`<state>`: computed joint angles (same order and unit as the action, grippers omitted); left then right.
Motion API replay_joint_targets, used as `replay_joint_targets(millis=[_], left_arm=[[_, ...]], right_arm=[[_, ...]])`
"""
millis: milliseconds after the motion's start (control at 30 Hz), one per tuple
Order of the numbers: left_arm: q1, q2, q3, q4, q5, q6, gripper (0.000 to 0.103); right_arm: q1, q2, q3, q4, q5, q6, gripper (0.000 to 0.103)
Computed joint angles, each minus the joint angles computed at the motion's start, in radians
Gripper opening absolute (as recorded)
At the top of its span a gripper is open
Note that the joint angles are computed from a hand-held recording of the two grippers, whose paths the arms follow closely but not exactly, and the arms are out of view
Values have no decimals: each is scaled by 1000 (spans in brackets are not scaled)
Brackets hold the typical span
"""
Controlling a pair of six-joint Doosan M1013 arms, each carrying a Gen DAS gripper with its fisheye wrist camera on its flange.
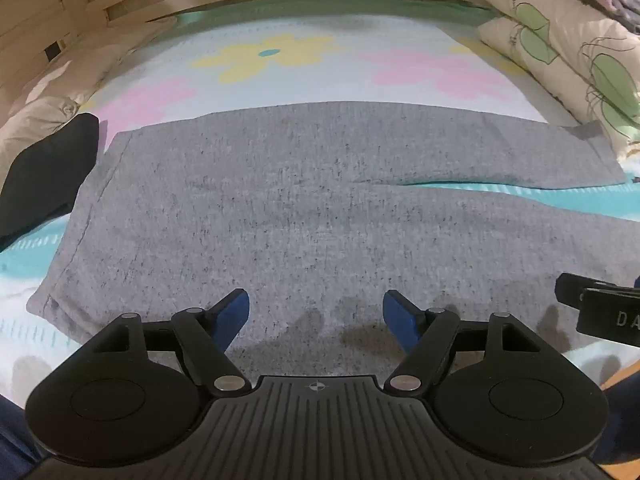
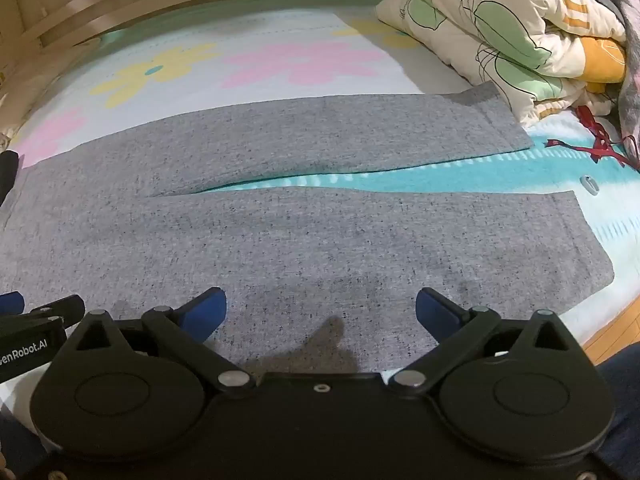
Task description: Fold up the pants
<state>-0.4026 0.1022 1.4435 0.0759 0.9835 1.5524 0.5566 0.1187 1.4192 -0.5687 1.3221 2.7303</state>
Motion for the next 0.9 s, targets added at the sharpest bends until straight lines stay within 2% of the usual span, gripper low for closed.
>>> replay_joint_targets(millis=[667,733,900], left_arm=[[-4,11,-10,-14,64,62,73],[-2,6,2,-42,42,67,73],[-5,6,3,-55,56,82,73]], right_arm=[[-12,5,-5,48,18,-28,101],[-11,5,-5,50,19,-27,101],[-12,7,-5,56,28,-29,101]])
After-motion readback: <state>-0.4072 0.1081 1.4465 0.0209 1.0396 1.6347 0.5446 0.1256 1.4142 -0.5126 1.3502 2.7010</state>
